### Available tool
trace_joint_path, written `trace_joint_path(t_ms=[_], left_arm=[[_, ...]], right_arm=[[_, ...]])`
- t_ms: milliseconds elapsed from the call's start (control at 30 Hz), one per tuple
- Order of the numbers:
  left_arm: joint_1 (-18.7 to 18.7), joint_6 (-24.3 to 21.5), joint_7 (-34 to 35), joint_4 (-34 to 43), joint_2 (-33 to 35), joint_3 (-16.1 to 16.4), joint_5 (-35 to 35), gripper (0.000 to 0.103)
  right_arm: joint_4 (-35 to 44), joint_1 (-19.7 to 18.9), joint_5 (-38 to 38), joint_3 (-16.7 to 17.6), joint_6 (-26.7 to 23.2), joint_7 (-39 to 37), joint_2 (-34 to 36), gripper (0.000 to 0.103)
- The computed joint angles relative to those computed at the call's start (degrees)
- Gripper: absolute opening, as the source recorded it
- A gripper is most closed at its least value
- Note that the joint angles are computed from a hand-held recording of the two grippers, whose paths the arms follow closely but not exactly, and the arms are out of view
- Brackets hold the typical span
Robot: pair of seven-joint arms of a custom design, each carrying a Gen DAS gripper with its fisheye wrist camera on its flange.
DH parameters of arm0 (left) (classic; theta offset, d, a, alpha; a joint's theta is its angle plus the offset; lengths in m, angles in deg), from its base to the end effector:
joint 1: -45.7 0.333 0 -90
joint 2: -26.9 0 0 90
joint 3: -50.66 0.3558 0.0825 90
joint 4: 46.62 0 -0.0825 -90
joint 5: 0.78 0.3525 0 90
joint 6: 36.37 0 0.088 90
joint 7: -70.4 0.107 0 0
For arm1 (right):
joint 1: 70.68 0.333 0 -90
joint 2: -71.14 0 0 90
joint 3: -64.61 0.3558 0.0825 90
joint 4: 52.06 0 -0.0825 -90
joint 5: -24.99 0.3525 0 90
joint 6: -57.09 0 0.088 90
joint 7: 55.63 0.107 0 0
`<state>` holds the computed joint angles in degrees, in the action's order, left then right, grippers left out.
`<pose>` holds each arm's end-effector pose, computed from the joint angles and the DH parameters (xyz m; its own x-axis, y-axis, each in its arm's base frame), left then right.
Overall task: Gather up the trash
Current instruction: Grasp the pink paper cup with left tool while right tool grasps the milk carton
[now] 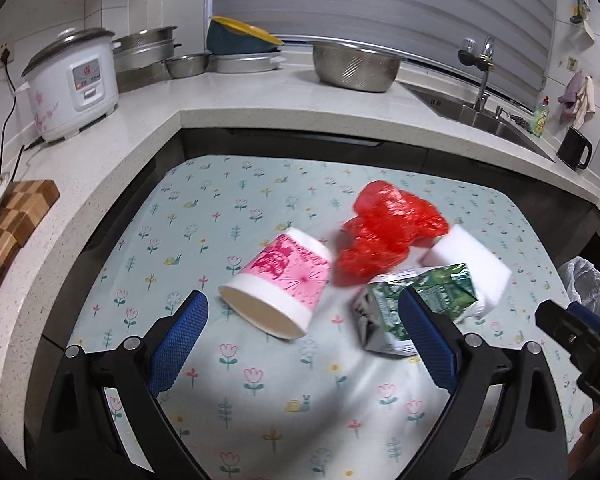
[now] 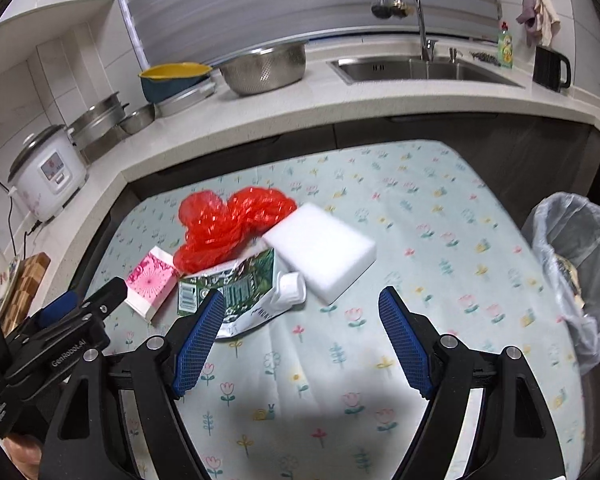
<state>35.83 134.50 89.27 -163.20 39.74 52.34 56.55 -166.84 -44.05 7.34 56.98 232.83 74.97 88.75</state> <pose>0.5858 -0.1450 0.4543 0.1229 -0.9894 0.0777 -0.6821 -0.1411 -0.7175 0.5913 0.2384 0.4508 0.0281 -0.9756 -0.2177 -0.7430 0.1253 -0.6575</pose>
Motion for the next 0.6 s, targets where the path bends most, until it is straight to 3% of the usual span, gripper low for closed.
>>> trace_joint_path(t_ms=[267,400,600], left_arm=[[0.4,2.6,4.3,1.4,3.9,2.1,-2.0,0.092],[1.0,3.1,10.3,2.5,6.1,1.8,-7.4,0.092],[4.6,4.6,22.1,3.5,9.2,-2.3,-18.6,0.092]], right_arm=[[5.0,-3.5,6.9,5.2,-2.5,-3.9,5.8,0.076],[7.3,-4.7,10.0,6.7,-3.2,-6.0,8.1,0.076],[10.9,-5.1,13.3,7.7,-4.4,-8.7,11.0,0.076]])
